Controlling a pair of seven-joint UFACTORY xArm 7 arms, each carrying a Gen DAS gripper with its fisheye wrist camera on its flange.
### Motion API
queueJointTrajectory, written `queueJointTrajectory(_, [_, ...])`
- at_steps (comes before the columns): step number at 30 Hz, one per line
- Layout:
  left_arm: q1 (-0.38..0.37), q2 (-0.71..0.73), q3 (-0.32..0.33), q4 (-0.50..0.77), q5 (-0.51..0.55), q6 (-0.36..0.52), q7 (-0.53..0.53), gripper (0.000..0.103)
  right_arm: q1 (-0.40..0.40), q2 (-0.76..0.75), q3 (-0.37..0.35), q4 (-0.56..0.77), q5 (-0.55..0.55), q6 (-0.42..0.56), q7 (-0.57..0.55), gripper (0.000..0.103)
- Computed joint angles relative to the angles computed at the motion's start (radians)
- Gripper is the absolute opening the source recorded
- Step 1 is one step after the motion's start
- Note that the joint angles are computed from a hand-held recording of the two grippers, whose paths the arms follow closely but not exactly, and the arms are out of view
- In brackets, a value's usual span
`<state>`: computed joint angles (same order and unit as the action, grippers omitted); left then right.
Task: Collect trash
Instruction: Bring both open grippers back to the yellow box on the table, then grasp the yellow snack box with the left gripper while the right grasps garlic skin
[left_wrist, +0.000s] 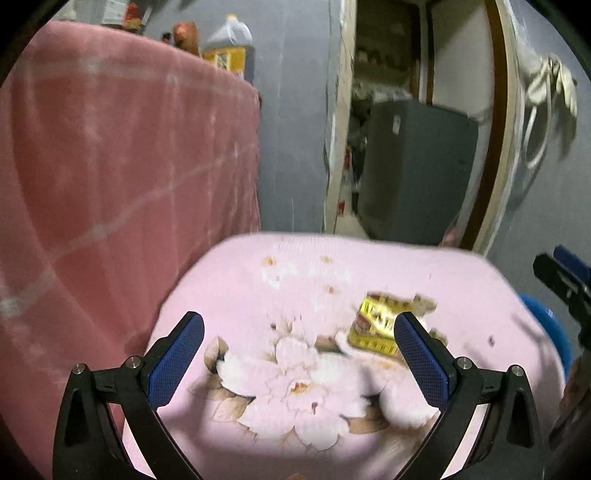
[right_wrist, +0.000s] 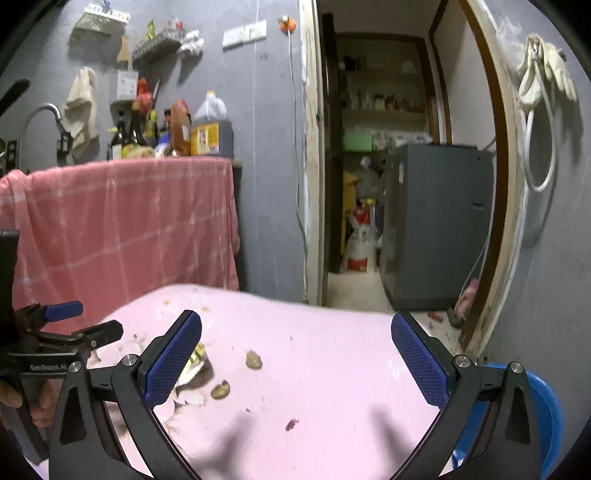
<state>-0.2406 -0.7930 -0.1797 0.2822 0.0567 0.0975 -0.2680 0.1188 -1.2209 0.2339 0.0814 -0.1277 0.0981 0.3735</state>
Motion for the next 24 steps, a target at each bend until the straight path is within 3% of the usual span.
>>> queueJointTrajectory(11, [-0.123,0.060,0.138,0.009,-0.077,0.081,0.120,0.100,0.045,0.151,-0.056,0.050,0.015,0.112,-0.047,0.103])
queueJointTrajectory(16, [-0.238,0.092,0.244,0.035,-0.186,0.081,0.201,0.096,0.084,0.219,-0.100,0.086,0.042,0.192,-0.088,0.103])
queueJointTrajectory(22, [-0.307,0.163,0.286,0.109,-0.296,0.102,0.272,0.070,0.105,0.232,-0.122,0.097,0.070,0.227,-0.131,0.103])
queueJointTrajectory(24, [-0.335,0.199,0.307,0.140,-0.337,0.108,0.303,0.054,0.110,0.237,-0.125,0.100,0.077,0.235,-0.143,0.103])
